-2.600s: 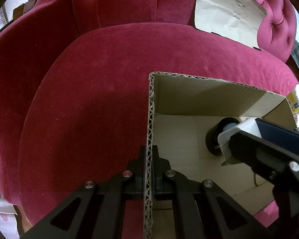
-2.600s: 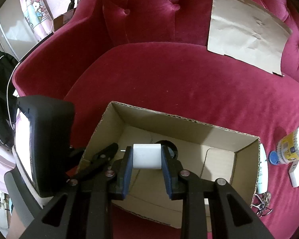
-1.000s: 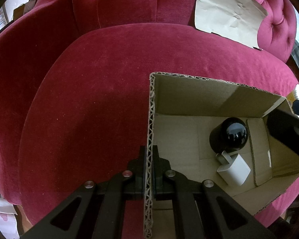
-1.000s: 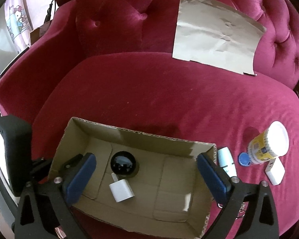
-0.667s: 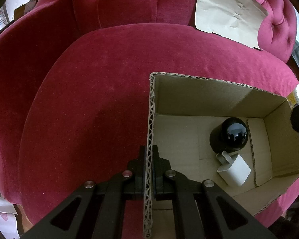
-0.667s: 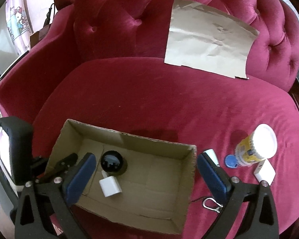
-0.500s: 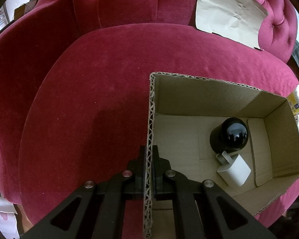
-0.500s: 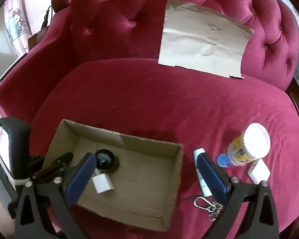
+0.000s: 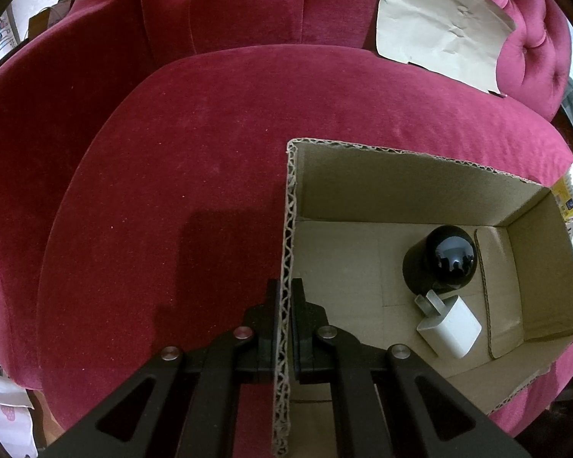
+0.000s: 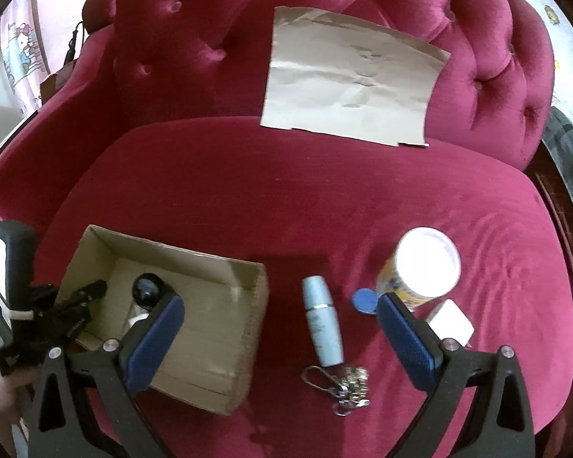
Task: Organize rigid objects
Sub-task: 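Move the right tool back to the large white square charger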
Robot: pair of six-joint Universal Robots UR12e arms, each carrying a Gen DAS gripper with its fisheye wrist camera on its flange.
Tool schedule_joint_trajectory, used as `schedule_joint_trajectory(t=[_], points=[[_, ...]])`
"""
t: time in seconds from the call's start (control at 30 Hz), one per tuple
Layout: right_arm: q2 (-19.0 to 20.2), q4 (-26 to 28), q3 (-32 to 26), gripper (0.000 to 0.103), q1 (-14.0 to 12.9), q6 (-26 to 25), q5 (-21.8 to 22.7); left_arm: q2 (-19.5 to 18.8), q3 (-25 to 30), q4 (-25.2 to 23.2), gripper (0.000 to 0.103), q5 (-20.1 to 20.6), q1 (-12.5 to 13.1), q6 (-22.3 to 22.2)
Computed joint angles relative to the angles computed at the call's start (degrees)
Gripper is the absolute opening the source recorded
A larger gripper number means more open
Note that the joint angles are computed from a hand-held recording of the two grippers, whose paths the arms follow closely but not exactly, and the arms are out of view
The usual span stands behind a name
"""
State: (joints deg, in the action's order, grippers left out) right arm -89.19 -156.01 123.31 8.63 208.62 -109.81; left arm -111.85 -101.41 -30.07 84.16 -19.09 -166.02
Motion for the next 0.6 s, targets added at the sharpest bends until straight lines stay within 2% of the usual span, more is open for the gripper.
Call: schedule_joint_trajectory(t=[0.6], points=[[-6.02,3.49,5.06,0.103,-4.13,0.37,-3.88,-0.15,0.19,-0.03,0.005,0.55,-0.15,-0.14]])
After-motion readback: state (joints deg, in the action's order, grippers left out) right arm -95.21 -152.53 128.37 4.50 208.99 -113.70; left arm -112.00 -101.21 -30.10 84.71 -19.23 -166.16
